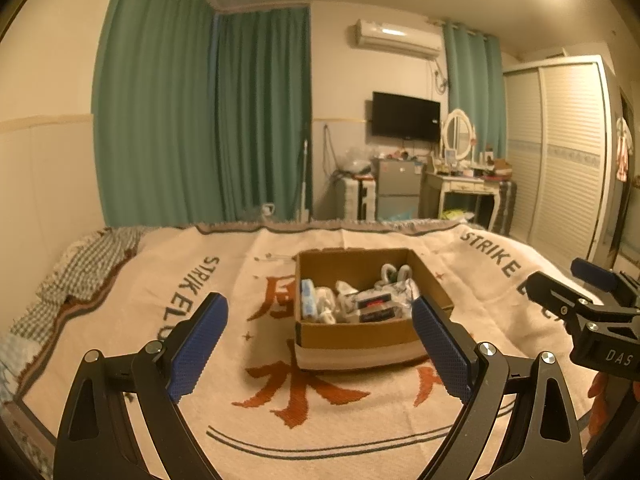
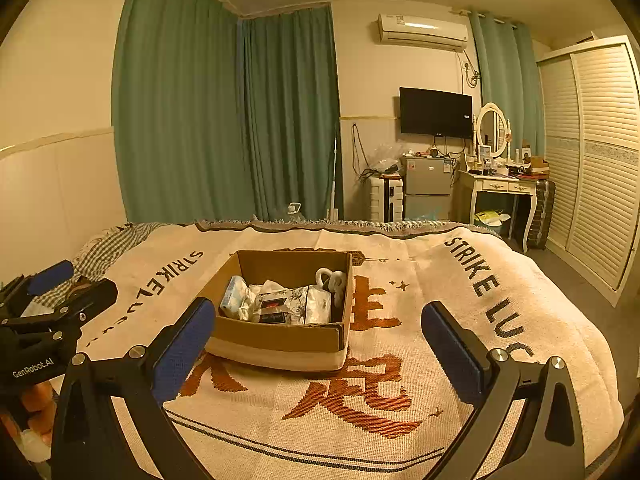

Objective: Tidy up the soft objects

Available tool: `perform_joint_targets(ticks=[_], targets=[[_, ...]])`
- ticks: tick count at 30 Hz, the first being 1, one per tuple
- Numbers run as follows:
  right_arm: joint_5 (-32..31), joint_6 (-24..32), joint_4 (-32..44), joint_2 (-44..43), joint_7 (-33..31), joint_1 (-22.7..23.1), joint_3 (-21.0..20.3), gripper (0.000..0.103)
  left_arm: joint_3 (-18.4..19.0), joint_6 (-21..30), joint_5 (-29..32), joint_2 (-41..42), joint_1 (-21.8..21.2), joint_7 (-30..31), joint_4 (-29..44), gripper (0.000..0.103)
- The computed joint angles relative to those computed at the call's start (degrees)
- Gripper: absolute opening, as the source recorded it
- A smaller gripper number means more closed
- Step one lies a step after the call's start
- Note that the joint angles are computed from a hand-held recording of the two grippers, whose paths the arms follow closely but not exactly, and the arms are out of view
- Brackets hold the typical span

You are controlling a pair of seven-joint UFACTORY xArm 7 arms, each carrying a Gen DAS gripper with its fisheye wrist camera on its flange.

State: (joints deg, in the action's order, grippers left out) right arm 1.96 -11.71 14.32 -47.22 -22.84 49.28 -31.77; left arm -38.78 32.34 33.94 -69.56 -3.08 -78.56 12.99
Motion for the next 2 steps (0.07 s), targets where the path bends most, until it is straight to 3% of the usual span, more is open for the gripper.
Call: perform_joint_targets(ticks=[2], targets=[[0.0,0.0,0.1,0.2,0.1,0.1,0.1,0.103,-0.1,0.2,0.3,-0.1,0.3,0.1,0.0,0.095]])
